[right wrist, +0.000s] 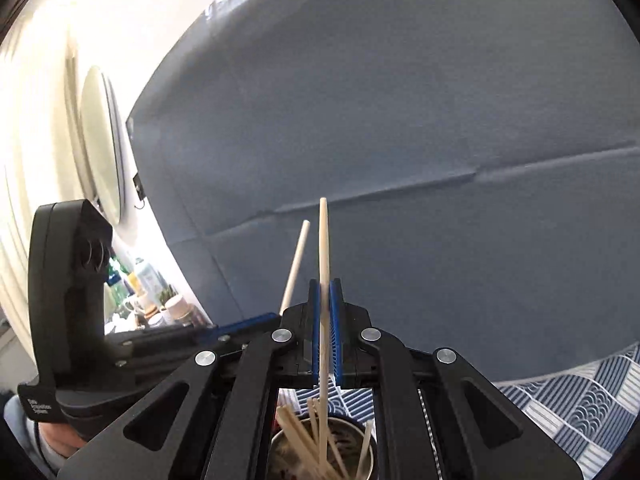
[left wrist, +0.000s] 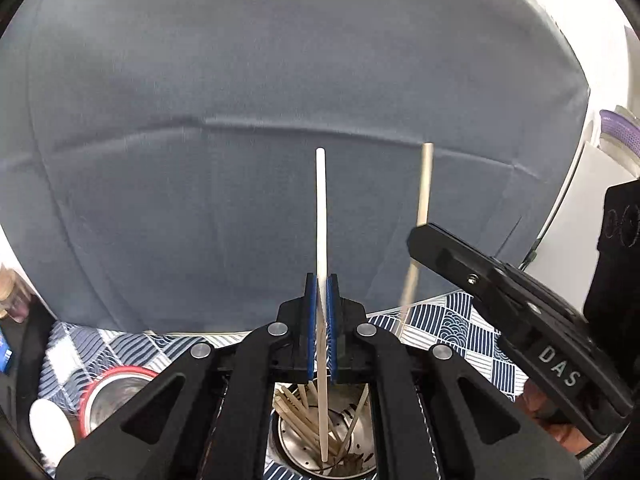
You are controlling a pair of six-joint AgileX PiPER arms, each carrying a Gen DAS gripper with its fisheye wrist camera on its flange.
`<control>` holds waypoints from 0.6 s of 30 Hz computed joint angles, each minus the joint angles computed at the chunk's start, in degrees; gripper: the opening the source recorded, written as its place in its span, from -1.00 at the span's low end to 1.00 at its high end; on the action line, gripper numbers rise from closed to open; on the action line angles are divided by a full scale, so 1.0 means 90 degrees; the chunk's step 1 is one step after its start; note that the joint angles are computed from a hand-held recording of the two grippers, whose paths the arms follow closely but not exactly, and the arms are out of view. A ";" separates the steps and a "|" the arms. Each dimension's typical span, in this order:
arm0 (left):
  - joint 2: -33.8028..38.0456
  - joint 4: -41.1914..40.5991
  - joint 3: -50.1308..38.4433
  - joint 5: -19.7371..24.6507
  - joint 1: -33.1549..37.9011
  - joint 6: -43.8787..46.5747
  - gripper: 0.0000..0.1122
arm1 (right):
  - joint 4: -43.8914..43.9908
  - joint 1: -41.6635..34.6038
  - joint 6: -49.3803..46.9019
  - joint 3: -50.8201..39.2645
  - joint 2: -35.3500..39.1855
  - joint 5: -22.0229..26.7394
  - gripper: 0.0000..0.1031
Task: Organize utensils
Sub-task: 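Open the right gripper to drop its stick into the black cup while the left gripper opens too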
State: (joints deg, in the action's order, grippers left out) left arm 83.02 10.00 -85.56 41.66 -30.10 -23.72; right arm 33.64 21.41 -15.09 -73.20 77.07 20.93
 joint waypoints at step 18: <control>-0.1038 0.1032 0.3082 -0.2694 -0.0124 -0.1492 -0.91 | 0.0768 0.0184 -0.1106 0.1202 0.0135 -0.0058 -0.91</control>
